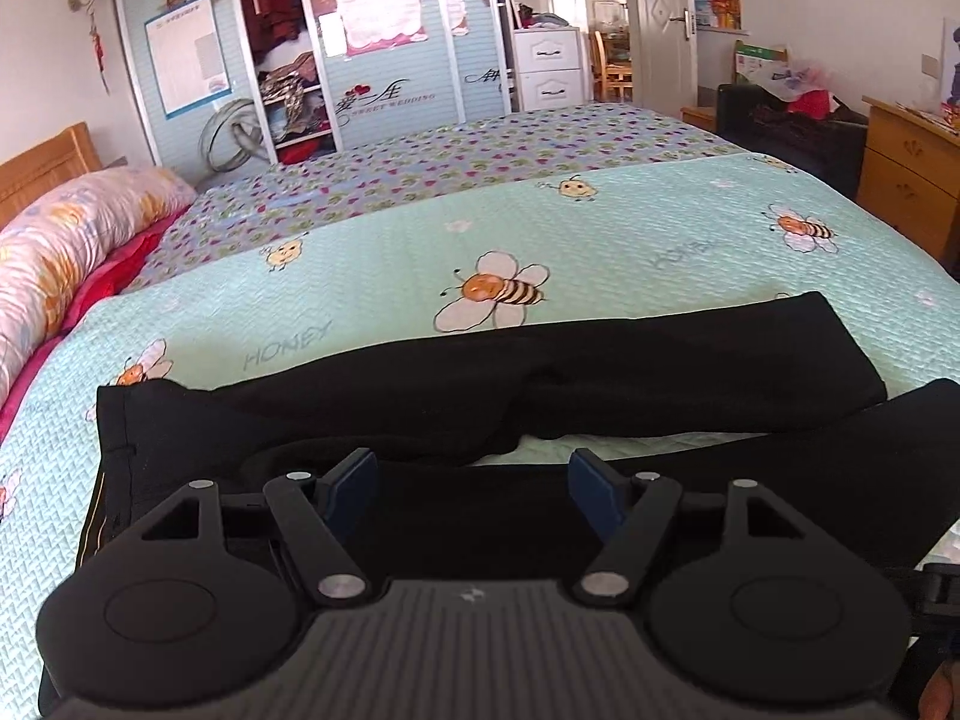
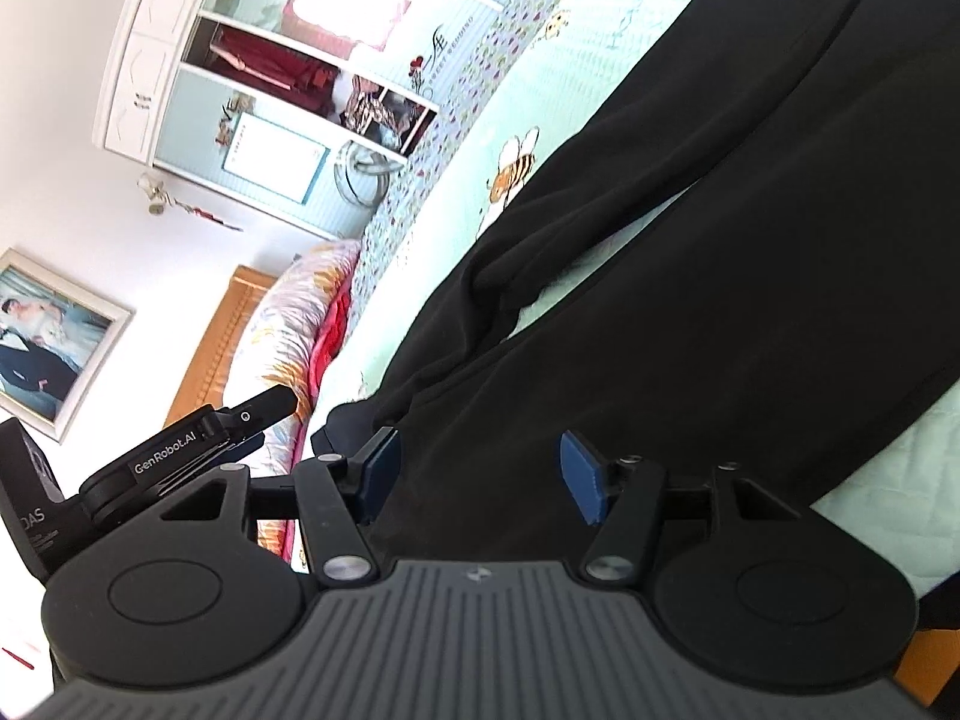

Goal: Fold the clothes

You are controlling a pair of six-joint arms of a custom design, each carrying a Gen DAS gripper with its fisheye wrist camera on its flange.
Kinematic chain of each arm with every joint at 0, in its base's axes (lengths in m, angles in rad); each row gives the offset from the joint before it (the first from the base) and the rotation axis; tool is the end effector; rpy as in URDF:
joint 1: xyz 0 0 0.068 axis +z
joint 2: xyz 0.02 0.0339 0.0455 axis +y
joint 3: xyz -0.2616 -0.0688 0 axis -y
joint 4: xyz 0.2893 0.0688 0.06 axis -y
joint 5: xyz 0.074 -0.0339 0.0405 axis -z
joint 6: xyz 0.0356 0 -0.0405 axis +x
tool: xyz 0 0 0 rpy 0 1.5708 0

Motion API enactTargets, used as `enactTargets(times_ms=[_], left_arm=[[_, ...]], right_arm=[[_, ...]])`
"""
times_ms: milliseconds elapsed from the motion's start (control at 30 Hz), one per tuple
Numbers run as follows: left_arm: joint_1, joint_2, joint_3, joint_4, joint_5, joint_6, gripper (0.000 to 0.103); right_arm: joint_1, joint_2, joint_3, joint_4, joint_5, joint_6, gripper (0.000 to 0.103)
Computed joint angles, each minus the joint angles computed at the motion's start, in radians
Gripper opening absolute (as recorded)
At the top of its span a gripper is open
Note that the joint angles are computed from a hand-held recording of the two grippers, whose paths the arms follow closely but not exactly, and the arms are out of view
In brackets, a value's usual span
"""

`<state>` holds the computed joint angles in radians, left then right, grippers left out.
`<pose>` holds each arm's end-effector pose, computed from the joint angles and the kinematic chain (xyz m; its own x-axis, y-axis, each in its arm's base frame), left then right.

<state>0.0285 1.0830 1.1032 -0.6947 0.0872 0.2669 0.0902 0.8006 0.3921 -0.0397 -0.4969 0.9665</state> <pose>0.2709 0.0046 0.3421 -0.5917 0.2460 -0.7677 0.2028 0.9671 0.1535 0.2196 0.0369 0.1958 -0.6625 0.6664 -0.3421 0.0670 0.5076 0.8590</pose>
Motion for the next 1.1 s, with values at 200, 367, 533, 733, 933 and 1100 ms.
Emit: enactTargets(times_ms=[200,367,533,733,933,1100], left_arm=[[-0.058,-0.020,0.005,-0.016,-0.030,-0.012,0.073],[-0.081,-0.020,0.007,-0.020,-0.045,-0.014,0.074],[-0.071,-0.011,0.004,-0.022,-0.053,-0.016,0.074],[-0.030,-0.001,-0.014,-0.011,-0.048,-0.006,0.074],[0.069,0.024,-0.036,-0.010,-0.042,-0.007,0.074],[0.096,0.015,-0.039,-0.006,-0.058,-0.022,0.074]], right_arm=[[-0.041,-0.041,-0.022,-0.005,-0.021,0.007,0.062],[-0.055,-0.049,-0.028,-0.005,-0.031,0.006,0.063],[-0.053,-0.053,-0.023,-0.021,-0.043,-0.008,0.063],[-0.039,-0.031,-0.016,-0.043,-0.038,-0.015,0.066],[-0.024,-0.005,-0.022,-0.045,-0.029,-0.003,0.067],[0.008,0.025,-0.010,-0.029,-0.014,-0.002,0.067]])
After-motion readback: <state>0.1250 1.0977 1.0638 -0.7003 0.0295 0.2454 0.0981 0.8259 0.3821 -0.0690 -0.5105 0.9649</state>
